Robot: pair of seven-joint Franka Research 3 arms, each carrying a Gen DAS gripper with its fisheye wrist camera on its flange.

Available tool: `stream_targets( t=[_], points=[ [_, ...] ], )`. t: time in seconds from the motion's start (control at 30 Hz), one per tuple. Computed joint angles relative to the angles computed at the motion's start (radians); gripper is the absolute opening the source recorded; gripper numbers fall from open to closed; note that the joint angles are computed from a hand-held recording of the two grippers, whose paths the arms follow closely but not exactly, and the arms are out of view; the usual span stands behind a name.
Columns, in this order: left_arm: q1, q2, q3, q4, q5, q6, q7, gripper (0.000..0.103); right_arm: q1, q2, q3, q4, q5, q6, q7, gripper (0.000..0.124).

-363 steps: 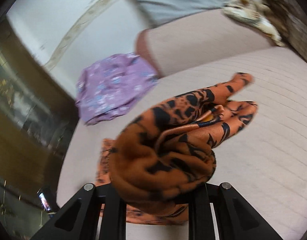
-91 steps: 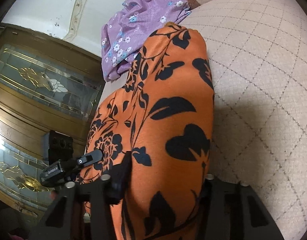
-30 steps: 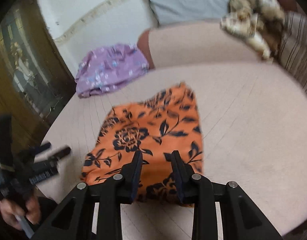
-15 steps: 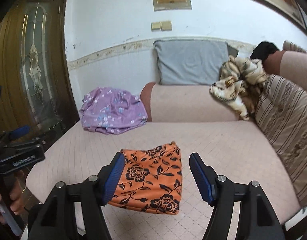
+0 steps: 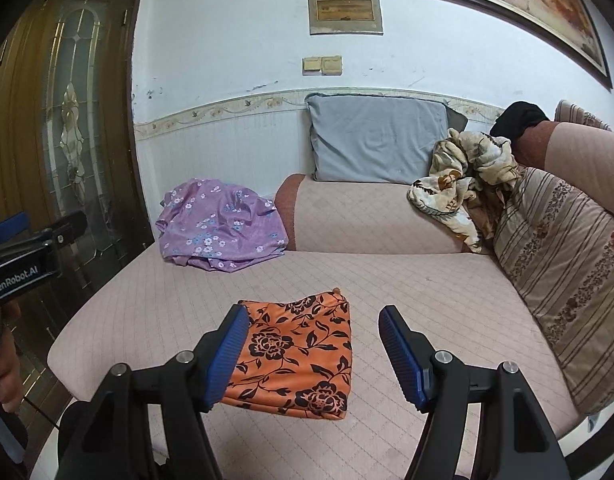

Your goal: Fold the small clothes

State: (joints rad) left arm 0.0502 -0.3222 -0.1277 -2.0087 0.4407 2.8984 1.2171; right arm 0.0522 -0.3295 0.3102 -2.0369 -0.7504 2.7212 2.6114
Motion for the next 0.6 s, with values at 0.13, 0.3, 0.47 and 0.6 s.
stream_targets(
  t=[0.13, 0.3, 0.47, 0.6],
  points=[
    [-0.010, -0.015, 0.006, -0.006, -0.019, 0.000, 0.009, 0.103, 0.003, -0.012, 0.001, 0.001, 0.008, -0.011, 0.001, 0.071],
    [-0.008, -0.027, 0.004, -0.011, -0.022, 0.006, 0.008, 0.103, -0.006, -0.022, 0.016, 0.010, -0.007, -0.029, 0.009, 0.071],
    [-0.011, -0.032, 0.006, -0.015, -0.030, 0.009, 0.010, 0.103, -0.010, -0.025, 0.027, 0.023, -0.031, -0.046, 0.015, 0.071],
    [-0.018, -0.032, 0.014, -0.012, -0.044, 0.006, 0.018, 0.103, -0.001, -0.017, 0.026, 0.035, -0.040, -0.062, 0.016, 0.071]
  ],
)
